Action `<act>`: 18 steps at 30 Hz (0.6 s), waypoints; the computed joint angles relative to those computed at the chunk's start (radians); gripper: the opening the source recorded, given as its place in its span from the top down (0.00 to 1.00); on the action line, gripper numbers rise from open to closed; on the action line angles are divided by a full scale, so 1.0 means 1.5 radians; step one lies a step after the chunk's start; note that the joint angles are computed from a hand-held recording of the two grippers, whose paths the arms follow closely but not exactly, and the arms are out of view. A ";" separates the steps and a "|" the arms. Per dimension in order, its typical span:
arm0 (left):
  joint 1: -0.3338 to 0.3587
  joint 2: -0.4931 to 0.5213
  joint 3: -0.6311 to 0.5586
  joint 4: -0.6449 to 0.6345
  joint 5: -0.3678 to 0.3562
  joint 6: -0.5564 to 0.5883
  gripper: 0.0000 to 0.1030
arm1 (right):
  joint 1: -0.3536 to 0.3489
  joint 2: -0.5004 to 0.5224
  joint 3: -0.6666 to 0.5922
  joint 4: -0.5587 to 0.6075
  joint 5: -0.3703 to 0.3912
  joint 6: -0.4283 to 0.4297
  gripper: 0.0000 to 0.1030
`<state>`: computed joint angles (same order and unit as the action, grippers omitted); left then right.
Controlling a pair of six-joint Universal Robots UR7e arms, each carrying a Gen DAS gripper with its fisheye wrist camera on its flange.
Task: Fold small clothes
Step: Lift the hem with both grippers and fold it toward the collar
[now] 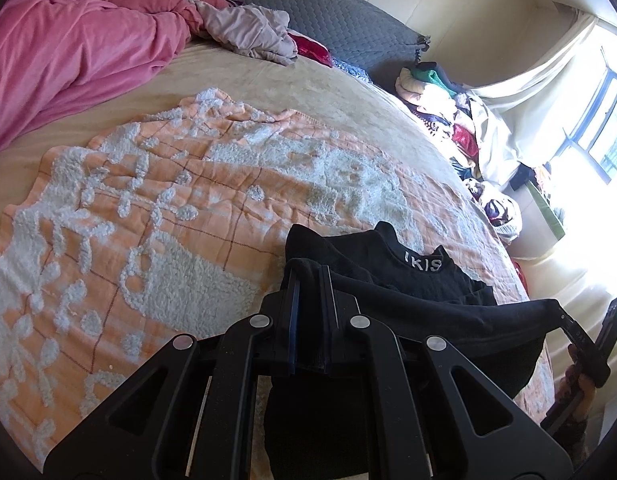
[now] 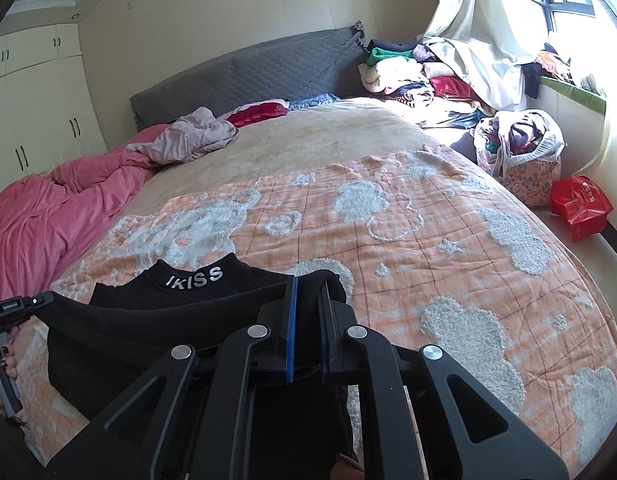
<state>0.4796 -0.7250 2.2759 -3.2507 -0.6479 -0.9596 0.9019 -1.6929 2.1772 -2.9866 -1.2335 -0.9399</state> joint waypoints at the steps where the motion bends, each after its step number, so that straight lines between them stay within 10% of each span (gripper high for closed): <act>1: 0.002 0.002 -0.001 -0.003 -0.001 0.001 0.97 | 0.000 0.003 -0.002 -0.001 -0.003 0.001 0.92; 11: 0.017 0.012 -0.007 -0.002 -0.007 0.005 0.95 | 0.015 0.040 -0.016 -0.019 -0.051 0.010 0.90; 18: -0.004 0.006 -0.006 0.040 0.029 -0.018 0.66 | 0.005 0.038 -0.003 -0.072 -0.053 0.029 0.58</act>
<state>0.4729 -0.7162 2.2662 -3.1903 -0.6049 -0.9859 0.9099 -1.6355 2.1733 -3.0953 -1.3127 -0.8962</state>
